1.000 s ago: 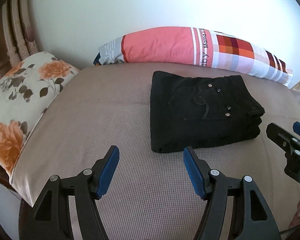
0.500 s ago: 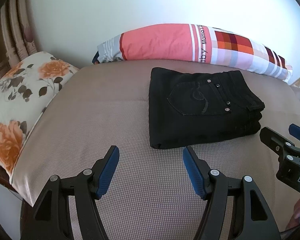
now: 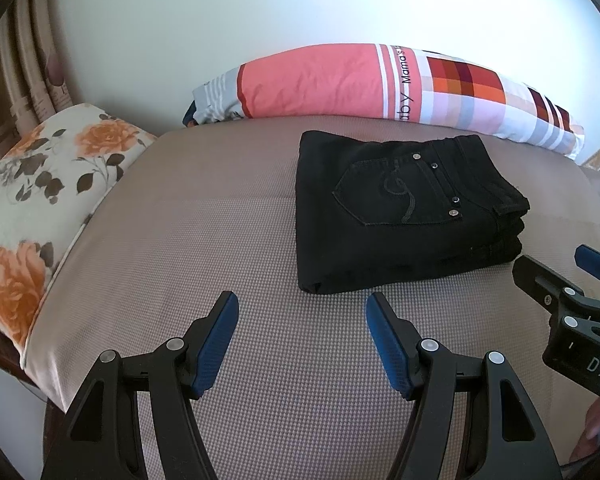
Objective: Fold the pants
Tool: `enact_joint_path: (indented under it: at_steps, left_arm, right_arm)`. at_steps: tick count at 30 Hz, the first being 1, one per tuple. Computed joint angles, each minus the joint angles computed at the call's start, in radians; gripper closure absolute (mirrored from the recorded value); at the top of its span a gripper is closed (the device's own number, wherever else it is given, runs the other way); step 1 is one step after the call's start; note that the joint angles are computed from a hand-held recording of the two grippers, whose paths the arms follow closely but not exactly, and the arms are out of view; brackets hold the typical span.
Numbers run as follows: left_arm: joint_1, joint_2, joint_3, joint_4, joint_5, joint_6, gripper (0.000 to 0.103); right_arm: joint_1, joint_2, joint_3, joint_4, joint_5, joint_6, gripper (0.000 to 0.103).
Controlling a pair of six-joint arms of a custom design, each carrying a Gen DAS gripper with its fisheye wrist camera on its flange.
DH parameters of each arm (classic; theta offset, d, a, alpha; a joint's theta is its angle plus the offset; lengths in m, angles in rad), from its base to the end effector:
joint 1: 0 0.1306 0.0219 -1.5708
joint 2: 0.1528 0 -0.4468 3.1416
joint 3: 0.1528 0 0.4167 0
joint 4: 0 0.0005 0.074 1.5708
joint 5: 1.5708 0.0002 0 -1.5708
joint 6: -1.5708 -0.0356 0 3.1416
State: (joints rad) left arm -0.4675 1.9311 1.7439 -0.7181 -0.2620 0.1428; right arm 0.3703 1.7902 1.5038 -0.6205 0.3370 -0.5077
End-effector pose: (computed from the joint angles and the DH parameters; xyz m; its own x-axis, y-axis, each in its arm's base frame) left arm 0.6444 -0.3155 0.3569 -0.7367 0.2179 -0.6402 0.1896 0.9752 0.1138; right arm 0.6106 0.2239 0.3442 -0.7153 0.2145 -0.6651 0.2245 0.9718 0.0720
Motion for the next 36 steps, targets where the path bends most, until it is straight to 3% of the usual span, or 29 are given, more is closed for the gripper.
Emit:
enact_joint_path:
  at_steps: [36]
  left_arm:
    - [0.005,0.012,-0.002,-0.004,0.018,-0.029,0.036]
  right_arm:
    - [-0.003,0.012,0.004,-0.017,-0.019,-0.014,0.010]
